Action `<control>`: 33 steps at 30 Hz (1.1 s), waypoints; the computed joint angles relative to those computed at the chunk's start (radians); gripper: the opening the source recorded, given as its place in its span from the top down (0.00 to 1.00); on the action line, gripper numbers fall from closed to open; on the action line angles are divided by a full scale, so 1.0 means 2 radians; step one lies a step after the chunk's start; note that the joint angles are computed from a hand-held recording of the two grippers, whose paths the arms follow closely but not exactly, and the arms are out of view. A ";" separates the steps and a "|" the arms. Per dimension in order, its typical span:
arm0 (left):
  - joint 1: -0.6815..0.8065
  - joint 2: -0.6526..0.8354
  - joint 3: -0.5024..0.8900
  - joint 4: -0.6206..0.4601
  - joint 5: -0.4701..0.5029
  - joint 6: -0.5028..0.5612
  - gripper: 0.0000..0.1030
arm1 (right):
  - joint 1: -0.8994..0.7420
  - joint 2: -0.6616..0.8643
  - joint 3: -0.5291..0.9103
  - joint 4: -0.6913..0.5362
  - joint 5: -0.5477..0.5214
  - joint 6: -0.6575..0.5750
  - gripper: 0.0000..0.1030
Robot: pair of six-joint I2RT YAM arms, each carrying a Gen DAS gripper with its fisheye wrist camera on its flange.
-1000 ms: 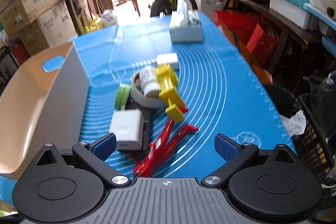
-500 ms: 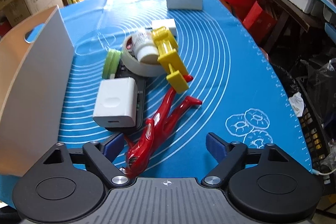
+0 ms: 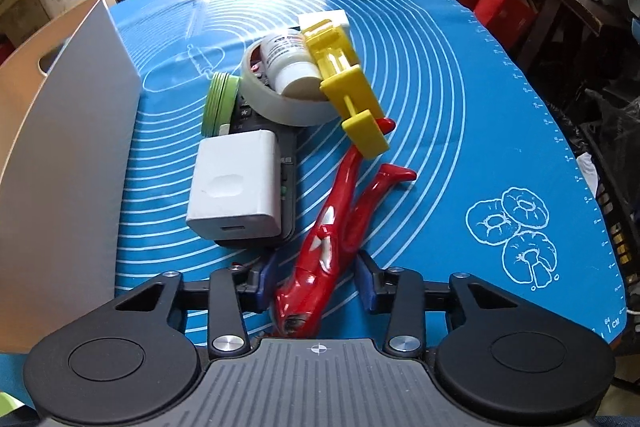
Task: Organize rigid objects
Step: 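Grasp the red action figure with the right tool and lift it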
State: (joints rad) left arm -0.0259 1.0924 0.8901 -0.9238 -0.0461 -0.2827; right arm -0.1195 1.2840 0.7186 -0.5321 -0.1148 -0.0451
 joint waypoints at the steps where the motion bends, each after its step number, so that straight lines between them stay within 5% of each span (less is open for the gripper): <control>1: 0.000 0.000 0.000 0.000 0.000 0.000 0.96 | 0.004 -0.001 -0.001 0.001 0.008 0.002 0.58; 2: 0.000 0.000 0.000 0.001 0.000 -0.001 0.96 | 0.008 -0.003 -0.002 0.001 0.020 0.004 0.65; 7: 0.000 0.001 0.000 0.000 0.000 -0.002 0.96 | -0.019 -0.011 0.005 -0.023 0.002 -0.008 0.69; 18: -0.011 0.002 0.000 -0.002 -0.011 -0.014 0.96 | -0.086 -0.063 0.010 -0.088 -0.075 -0.081 0.70; 33: -0.011 0.002 0.000 -0.001 -0.009 -0.013 0.96 | -0.059 -0.107 0.063 -0.112 -0.075 -0.068 0.70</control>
State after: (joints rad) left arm -0.0479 1.0964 0.8906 -0.9258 -0.0641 -0.3096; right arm -0.2377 1.0698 0.8456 -0.7565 -0.2652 -0.1803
